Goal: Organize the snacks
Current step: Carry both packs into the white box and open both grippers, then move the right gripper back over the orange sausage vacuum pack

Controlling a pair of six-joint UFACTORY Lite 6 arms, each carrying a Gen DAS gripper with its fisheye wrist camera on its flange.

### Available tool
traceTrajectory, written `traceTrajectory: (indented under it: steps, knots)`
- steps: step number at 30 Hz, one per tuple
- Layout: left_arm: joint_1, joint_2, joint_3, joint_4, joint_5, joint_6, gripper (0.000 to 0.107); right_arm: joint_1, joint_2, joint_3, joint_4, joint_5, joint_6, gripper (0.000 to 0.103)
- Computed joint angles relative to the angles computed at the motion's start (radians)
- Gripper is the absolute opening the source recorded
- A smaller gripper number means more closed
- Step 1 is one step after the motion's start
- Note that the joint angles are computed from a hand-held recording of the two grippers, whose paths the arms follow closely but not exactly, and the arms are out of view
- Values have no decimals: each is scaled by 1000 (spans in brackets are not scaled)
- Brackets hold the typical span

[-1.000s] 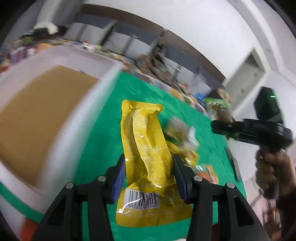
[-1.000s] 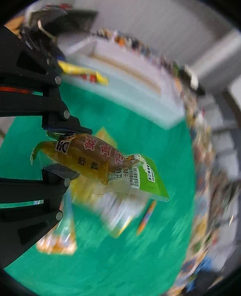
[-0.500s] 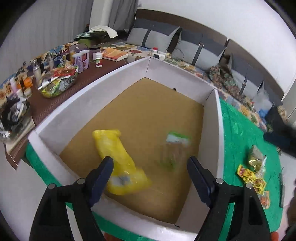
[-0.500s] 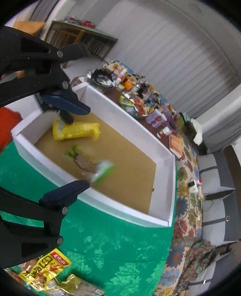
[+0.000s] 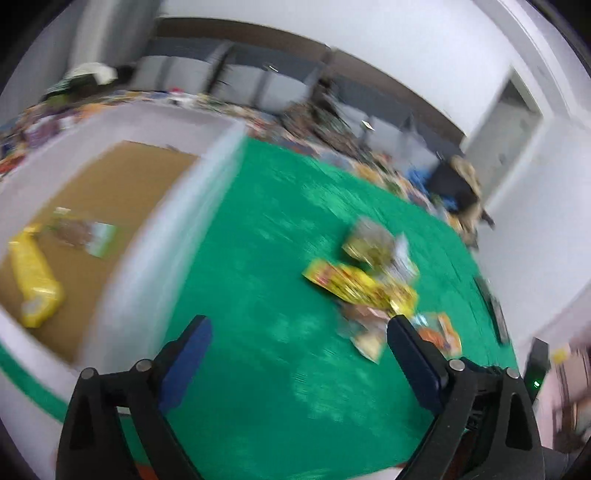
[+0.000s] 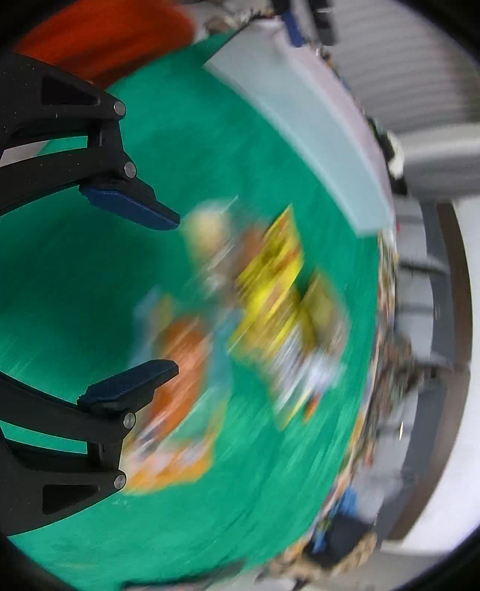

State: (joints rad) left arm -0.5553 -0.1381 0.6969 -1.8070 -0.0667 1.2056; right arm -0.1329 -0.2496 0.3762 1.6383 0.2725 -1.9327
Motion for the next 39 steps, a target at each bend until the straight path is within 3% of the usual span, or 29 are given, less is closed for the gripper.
traceTrajectory:
  steps: [3, 5, 7, 11, 14, 17, 20, 27, 39]
  knots:
    - [-114, 268, 166, 253, -58, -314, 95, -289, -114, -143, -25, 120, -161, 76]
    - [-151, 429, 265, 348, -77, -457, 95, -398, -70, -130, -88, 155, -178, 76]
    - [-175, 541, 342, 292, -86, -433, 95, -419, -23, -79, -169, 173, -82, 76]
    - [-207, 686, 471, 3, -169, -121, 95, -484, 114, -4, -141, 245, -128, 76]
    - [-231, 718, 503, 13, -233, -99, 95, -455, 189, 20, -89, 226, -177, 76]
    - [-248, 746, 504, 131, -257, -184, 103, -461, 218, 21, -83, 225, -190, 76]
    - [-283, 784, 534, 98, -330, -102, 103, -449, 209, 13, -66, 212, -204, 76]
    - [-279, 784, 530, 127, -330, -133, 103, -334, 171, -53, 225, 112, -467, 85]
    - [-285, 788, 533, 140, -334, -149, 103, -338, 175, -63, 278, 127, -517, 90]
